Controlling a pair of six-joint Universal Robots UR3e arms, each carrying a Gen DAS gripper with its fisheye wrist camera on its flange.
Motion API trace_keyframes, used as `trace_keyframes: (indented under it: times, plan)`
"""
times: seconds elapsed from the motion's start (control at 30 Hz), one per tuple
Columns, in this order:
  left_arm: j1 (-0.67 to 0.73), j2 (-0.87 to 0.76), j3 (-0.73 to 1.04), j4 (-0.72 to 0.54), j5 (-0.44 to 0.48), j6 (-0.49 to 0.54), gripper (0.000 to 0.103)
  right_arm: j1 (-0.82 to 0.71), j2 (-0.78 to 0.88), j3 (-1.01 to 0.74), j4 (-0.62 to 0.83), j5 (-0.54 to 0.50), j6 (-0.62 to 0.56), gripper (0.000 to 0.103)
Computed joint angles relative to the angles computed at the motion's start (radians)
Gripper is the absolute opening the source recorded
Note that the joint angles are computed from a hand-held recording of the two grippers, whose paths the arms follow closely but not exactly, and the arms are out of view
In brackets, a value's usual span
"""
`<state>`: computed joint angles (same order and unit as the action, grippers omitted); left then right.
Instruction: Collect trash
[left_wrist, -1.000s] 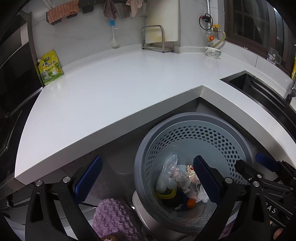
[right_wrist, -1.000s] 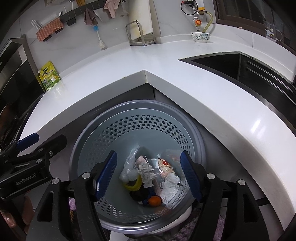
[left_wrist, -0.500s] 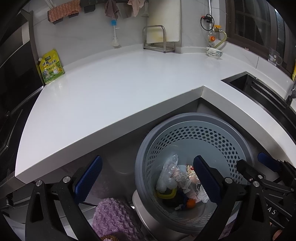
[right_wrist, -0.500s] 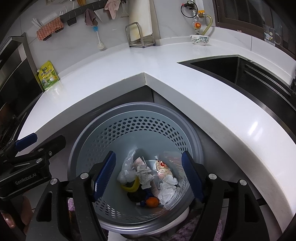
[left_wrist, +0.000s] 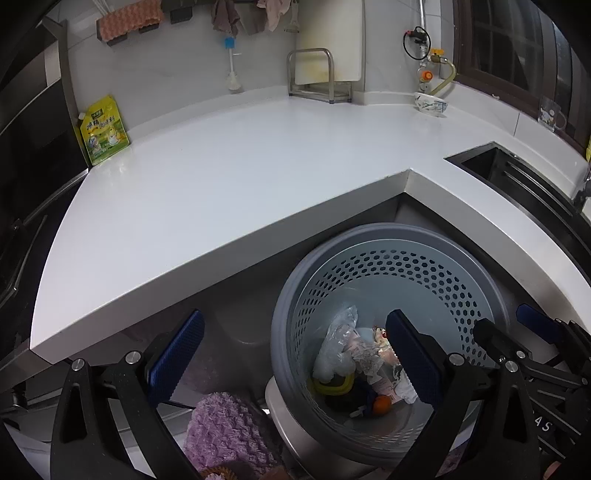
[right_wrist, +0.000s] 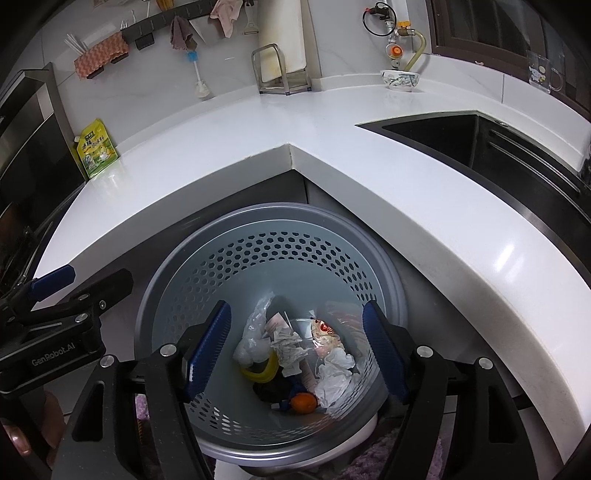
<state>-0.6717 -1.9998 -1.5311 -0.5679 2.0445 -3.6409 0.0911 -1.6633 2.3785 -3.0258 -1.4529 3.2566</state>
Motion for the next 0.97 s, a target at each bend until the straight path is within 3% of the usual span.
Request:
trace_keyframes:
  times: [0.97]
  plan:
    - [0.002, -0.004, 0.009, -0.012, -0.003, -0.019, 0.097, -0.001, 0.0, 0.004, -0.003, 0.004, -0.001, 0.071]
